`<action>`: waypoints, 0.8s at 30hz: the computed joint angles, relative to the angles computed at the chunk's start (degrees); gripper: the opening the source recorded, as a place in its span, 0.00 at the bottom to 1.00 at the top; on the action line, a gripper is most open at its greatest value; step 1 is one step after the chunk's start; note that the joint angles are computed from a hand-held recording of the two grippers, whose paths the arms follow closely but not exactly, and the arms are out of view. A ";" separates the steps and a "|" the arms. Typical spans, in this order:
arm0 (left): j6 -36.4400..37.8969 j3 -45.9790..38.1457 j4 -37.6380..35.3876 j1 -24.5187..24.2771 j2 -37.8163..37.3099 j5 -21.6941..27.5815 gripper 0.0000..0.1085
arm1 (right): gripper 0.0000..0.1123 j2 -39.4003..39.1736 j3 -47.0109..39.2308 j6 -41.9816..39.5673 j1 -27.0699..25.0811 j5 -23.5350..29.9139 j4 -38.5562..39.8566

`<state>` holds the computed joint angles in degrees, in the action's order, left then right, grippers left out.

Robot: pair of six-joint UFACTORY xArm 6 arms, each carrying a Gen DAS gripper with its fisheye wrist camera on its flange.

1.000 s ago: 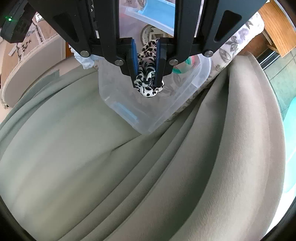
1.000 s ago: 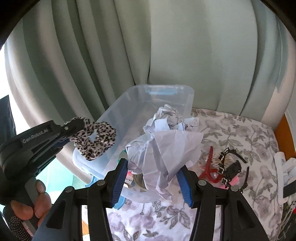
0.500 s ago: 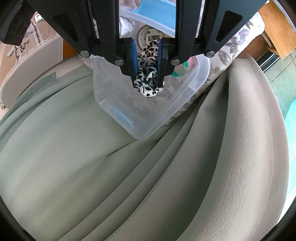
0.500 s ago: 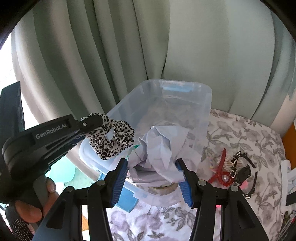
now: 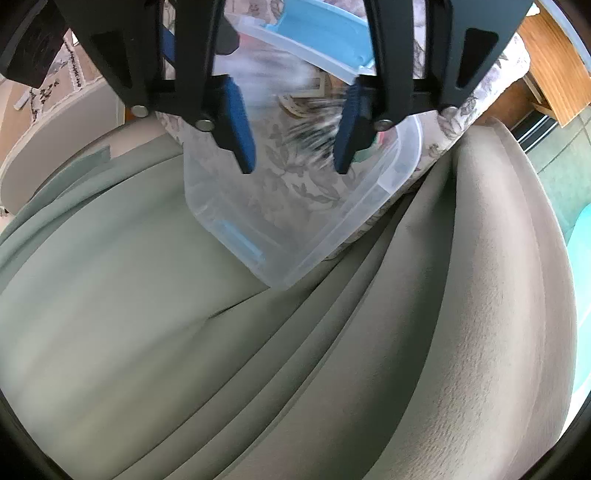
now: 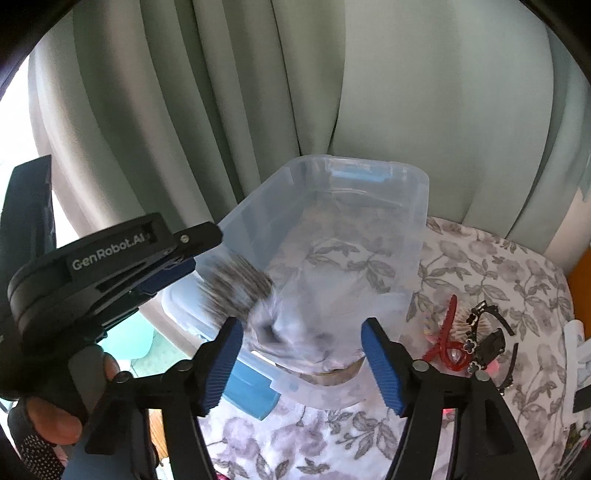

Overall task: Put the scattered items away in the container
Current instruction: 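Carry the scrunchie and tissue into the clear box and open both tools, then move both tools back toward the red claw clip and black headband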

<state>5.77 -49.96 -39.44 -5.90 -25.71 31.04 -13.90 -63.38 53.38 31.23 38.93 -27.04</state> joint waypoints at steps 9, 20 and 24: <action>-2.67 -0.78 2.38 -1.81 1.15 -2.04 0.67 | 0.77 -1.71 1.17 1.58 0.36 -0.26 -2.11; -5.99 0.79 8.71 -2.28 -2.17 -1.77 0.85 | 0.92 -6.05 4.42 5.08 0.53 -0.61 -4.98; -7.81 1.63 12.10 -2.65 -4.42 -1.89 0.87 | 0.92 -8.49 6.24 7.47 0.30 -0.53 -6.67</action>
<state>-2.03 -48.33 -27.34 -8.55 -30.13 29.15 -22.38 -57.14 60.86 31.53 38.40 -33.71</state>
